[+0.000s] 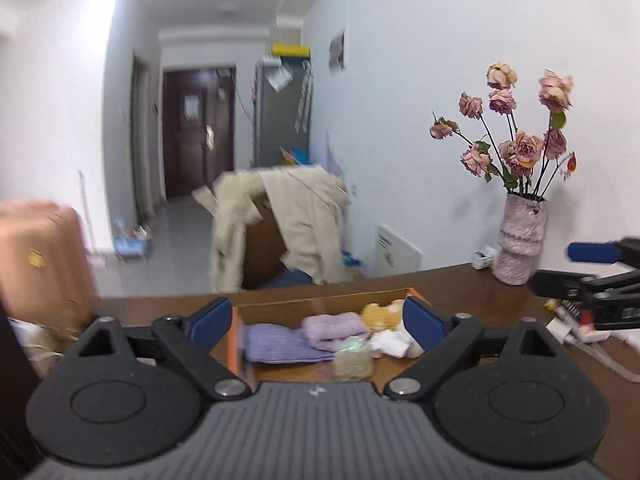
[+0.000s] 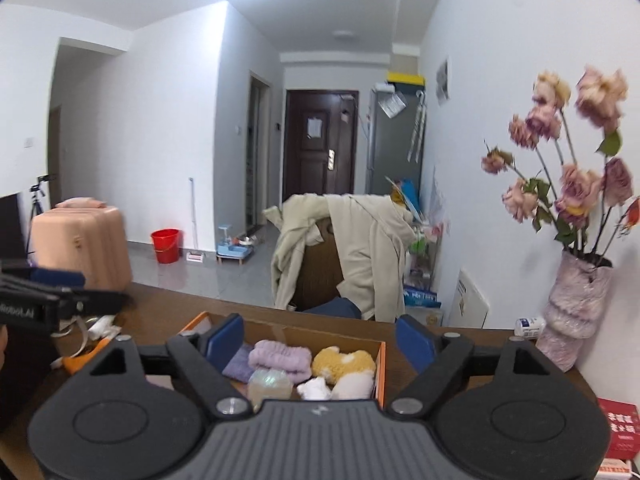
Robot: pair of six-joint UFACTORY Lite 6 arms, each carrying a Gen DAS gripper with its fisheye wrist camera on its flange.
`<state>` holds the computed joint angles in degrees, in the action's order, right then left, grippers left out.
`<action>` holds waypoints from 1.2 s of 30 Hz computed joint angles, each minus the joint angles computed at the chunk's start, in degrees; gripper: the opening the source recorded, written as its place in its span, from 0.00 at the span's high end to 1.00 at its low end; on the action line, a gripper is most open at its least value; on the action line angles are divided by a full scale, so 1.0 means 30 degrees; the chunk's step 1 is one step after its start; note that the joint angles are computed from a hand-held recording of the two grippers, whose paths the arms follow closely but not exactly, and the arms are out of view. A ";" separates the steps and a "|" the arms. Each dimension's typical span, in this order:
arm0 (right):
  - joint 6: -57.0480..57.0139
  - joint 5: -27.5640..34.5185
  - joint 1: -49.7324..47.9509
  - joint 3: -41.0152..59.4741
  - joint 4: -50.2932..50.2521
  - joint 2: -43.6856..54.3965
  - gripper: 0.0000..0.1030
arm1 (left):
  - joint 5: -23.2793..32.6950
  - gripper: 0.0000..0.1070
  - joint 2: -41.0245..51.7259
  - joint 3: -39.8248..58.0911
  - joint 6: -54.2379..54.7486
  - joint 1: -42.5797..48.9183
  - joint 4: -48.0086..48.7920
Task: Organize soft objects
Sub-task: 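Withdraw both grippers from the box back over the table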
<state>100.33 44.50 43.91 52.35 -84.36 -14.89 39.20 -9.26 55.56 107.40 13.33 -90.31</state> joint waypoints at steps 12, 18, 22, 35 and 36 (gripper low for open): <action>0.8510 1.4778 1.8442 -0.4629 0.2159 0.1132 0.07 | 1.5738 0.07 -0.7351 -1.1032 0.6381 1.7456 0.4635; 1.4004 1.7258 2.2342 -0.2280 0.5565 0.8346 0.03 | 1.8230 0.06 -0.4557 -1.2602 1.1129 2.5318 0.9473; 1.6188 1.5417 2.2580 -0.1946 0.5976 1.0092 0.03 | 1.8146 0.06 -0.3325 -1.2421 1.2662 2.5792 1.0194; 1.8798 0.9621 1.8527 -0.2652 0.2542 1.1418 0.14 | 1.1072 0.10 -0.1741 -1.3316 1.1702 1.7777 0.4858; 1.9051 0.9133 1.7992 -0.2986 0.2003 1.1164 0.15 | 1.0419 0.12 -0.1547 -1.3170 1.1515 1.6692 0.4082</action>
<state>157.49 71.89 97.89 43.39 -78.35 18.61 70.46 -13.91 16.05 141.95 63.41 -78.06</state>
